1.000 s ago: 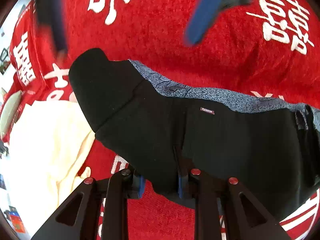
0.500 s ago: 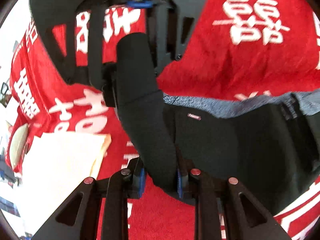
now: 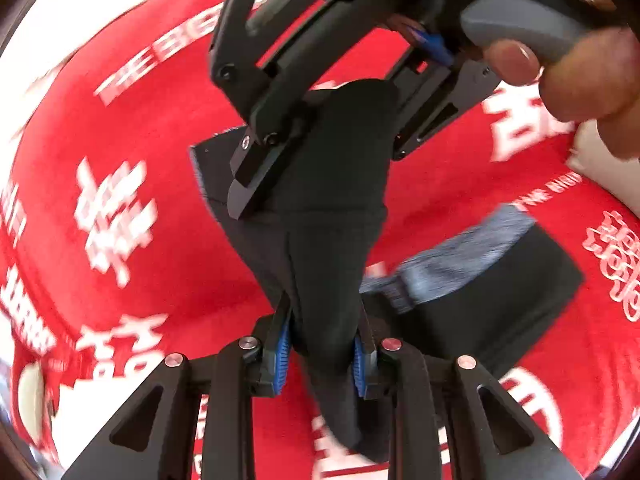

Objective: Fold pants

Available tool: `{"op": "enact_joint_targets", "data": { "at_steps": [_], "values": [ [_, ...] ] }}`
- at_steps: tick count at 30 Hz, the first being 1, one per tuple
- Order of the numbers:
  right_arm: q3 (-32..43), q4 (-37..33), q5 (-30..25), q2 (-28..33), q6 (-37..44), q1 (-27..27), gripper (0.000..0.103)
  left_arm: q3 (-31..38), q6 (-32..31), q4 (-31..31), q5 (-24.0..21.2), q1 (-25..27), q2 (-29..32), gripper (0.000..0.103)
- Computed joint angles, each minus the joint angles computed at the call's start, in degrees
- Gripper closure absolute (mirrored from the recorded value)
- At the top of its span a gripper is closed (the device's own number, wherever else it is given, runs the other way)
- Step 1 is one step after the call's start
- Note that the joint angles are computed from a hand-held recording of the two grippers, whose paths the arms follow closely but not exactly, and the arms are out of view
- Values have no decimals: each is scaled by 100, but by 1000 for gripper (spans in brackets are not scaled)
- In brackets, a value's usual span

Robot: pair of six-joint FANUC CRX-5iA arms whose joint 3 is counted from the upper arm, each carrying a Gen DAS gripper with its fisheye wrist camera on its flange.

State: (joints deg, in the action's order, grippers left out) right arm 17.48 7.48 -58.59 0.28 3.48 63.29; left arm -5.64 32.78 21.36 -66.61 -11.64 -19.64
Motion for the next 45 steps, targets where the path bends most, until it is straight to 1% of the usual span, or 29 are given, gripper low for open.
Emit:
{"op": "enact_joint_targets", "data": {
  "at_steps": [2, 3, 4, 6, 7, 10, 13, 17, 19, 21, 22, 23, 24, 25, 27, 28, 29, 30, 32, 33, 34, 35, 36, 37, 38, 40, 42, 44, 45],
  "values": [
    [-1010, 805, 368, -687, -977, 409, 85, 10, 63, -167, -14, -418, -55, 78],
    [-1573, 1287, 530, -1047, -1620, 656, 85, -3, 111, -277, -6, -630, -78, 78],
    [-2145, 1774, 614, -1434, -2297, 921, 85, -3, 185, -430, -16, -879, -94, 78],
    [-2869, 2322, 664, -1925, -3127, 1205, 85, -6, 388, -751, -110, -1375, -77, 78],
    [-3236, 2607, 617, -2192, -3600, 1413, 85, -42, 472, -884, -139, -1557, -88, 78],
    [-4339, 3356, 416, -2952, -5115, 2097, 85, -90, 928, -1543, -261, -2340, -37, 78],
    [-5347, 4091, 154, -3541, -6750, 2823, 85, -158, 1233, -1938, -311, -2847, 14, 78],
    [-6009, 4627, -356, -3963, -7872, 3570, 84, -219, 1540, -2418, -275, -3378, 61, 78],
    [-6222, 4672, -558, -4055, -8233, 3836, 83, -206, 1699, -2685, -278, -3586, 76, 78],
    [-6381, 4762, -599, -4094, -8518, 3953, 81, -171, 1854, -2917, -335, -3767, 79, 69],
    [-6432, 4807, -612, -4101, -8597, 3985, 81, -151, 1792, -2832, -441, -3731, 84, 55],
    [-6409, 4745, -681, -4095, -8561, 4030, 80, -125, 1687, -2626, -599, -3609, 81, 37],
    [-6332, 4652, -742, -4068, -8465, 4051, 76, -114, 1648, -2520, -681, -3515, 21, 32],
    [-6294, 4588, -803, -4064, -8444, 4107, 74, -119, 1575, -2447, -719, -3435, -58, 31],
    [-6078, 4350, -924, -4049, -8309, 4149, 67, -112, 1218, -2166, -882, -3155, -189, 31],
    [-5925, 4153, -1012, -4024, -8171, 4164, 65, -94, 1090, -2038, -930, -2976, -259, 31],
    [-5675, 3829, -1217, -3965, -7930, 4199, 60, -59, 985, -1921, -971, -2788, -295, 31],
    [-5333, 3445, -1489, -3833, -7637, 4193, 52, -19, 892, -1805, -1004, -2599, -298, 31],
    [-4463, 2618, -2260, -3408, -6940, 4085, 51, 108, 870, -1635, -1022, -2209, -252, 31],
    [-4178, 2448, -2551, -3268, -6722, 4044, 51, 200, 952, -1578, -1056, -2037, -174, 31],
    [-3961, 2403, -2799, -3147, -6551, 4017, 52, 370, 1165, -1493, -1188, -1807, 4, 31],
    [-3732, 2414, -3023, -3011, -6338, 3940, 61, 510, 1371, -1449, -1324, -1663, 167, 31],
    [-3606, 2443, -3133, -2928, -6163, 3870, 75, 682, 1663, -1432, -1496, -1521, 374, 31],
    [-3448, 2422, -3178, -2826, -5850, 3687, 80, 866, 2014, -1393, -1685, -1350, 626, 31],
    [-3301, 2358, -3145, -2727, -5509, 3443, 81, 989, 2314, -1299, -1821, -1172, 842, 31],
    [-3094, 2200, -2941, -2537, -4861, 2963, 81, 1121, 2831, -1104, -1902, -888, 1166, 31],
    [-2861, 1917, -2810, -2269, -4217, 2527, 81, 1163, 3115, -868, -1968, -720, 1419, 31],
    [-2661, 1621, -2739, -2042, -3773, 2237, 81, 1170, 3419, -640, -2140, -583, 1684, 31],
    [-2666, 1539, -2702, -2012, -3753, 2238, 81, 1103, 3600, -565, -2184, -516, 1767, 31]
  ]
}}
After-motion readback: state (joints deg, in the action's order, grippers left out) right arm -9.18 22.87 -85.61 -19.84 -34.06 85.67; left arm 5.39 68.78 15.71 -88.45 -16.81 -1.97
